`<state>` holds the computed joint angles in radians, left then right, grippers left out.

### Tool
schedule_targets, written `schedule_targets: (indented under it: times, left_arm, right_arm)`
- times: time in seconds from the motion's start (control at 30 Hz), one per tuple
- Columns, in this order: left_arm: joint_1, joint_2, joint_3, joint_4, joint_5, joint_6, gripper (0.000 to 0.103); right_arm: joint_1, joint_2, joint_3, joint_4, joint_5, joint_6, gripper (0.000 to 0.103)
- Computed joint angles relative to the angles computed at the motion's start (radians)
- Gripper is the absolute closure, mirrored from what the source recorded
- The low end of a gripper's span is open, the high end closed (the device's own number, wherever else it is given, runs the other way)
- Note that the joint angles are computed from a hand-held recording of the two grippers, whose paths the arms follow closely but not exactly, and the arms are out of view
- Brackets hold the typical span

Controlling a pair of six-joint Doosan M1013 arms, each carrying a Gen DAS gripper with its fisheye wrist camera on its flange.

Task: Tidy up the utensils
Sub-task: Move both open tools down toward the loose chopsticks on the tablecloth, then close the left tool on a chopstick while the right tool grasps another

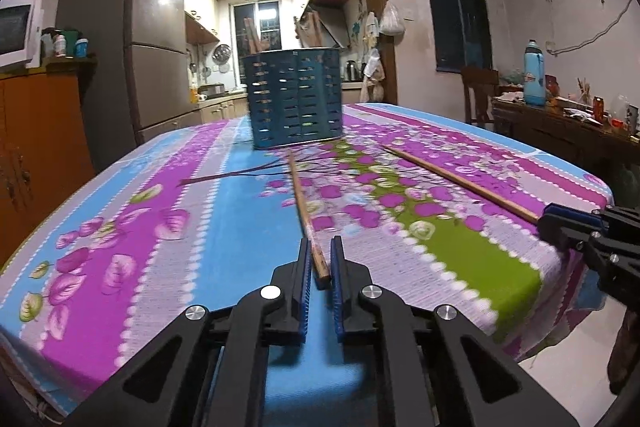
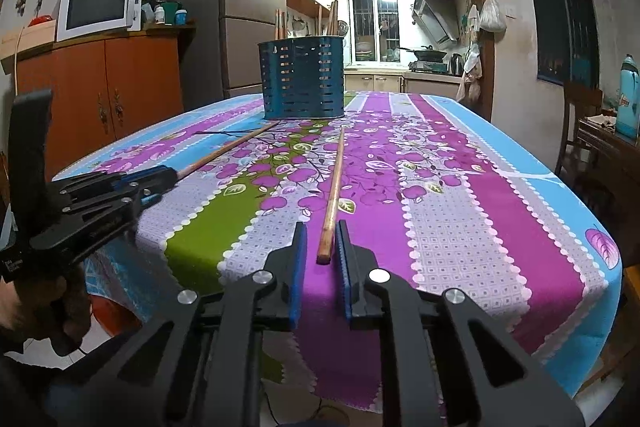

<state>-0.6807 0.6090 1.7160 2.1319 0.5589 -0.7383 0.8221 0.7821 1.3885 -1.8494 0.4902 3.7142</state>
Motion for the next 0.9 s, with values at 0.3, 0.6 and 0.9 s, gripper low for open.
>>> schedule_targets:
  times: [0.3,0.6,0.9]
  left_arm:
    - [-0.001,0.001,0.016,0.024,0.033,-0.024,0.091]
    - [0.0,0.008,0.018,0.074,0.046,-0.076,0.091]
    - [-0.002,0.012,0.023,0.098,0.068,-0.092,0.093]
  right_arm:
    - [0.003,0.006,-0.007,-0.013,0.013,0.002,0.09]
    - [0.004,0.007,-0.003,-0.031,0.023,0.014,0.09]
    - [0.006,0.007,0.0,-0.031,0.036,0.013,0.09]
